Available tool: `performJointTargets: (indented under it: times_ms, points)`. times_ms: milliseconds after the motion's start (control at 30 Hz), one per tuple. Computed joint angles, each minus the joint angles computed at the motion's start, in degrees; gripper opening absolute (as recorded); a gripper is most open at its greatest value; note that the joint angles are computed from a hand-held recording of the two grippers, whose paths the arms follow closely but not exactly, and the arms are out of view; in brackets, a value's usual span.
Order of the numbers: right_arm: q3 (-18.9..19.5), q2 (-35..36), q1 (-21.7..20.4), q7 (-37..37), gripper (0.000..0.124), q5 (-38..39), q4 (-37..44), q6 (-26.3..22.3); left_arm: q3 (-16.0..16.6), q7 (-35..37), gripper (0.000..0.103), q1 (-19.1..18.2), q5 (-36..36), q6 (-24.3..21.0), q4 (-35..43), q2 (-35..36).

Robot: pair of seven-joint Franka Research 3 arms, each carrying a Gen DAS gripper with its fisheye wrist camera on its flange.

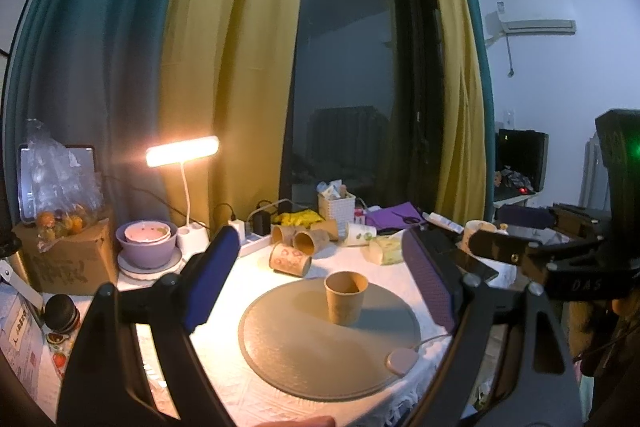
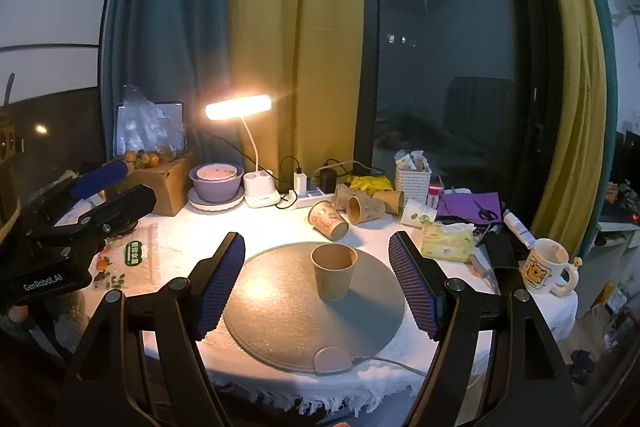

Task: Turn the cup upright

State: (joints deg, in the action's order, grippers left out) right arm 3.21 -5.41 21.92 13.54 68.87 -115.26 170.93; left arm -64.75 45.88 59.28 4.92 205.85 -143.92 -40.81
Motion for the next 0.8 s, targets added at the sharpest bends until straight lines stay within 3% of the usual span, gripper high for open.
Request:
performJointTargets:
  times_ms: [800]
  points:
    - [0.2, 0.3, -0.1, 1.3, 0.077, -1.2, -0.4, -0.6, 0.0, 0.1, 0.085, -0.3, -0.4, 0.0, -0.3, 0.3]
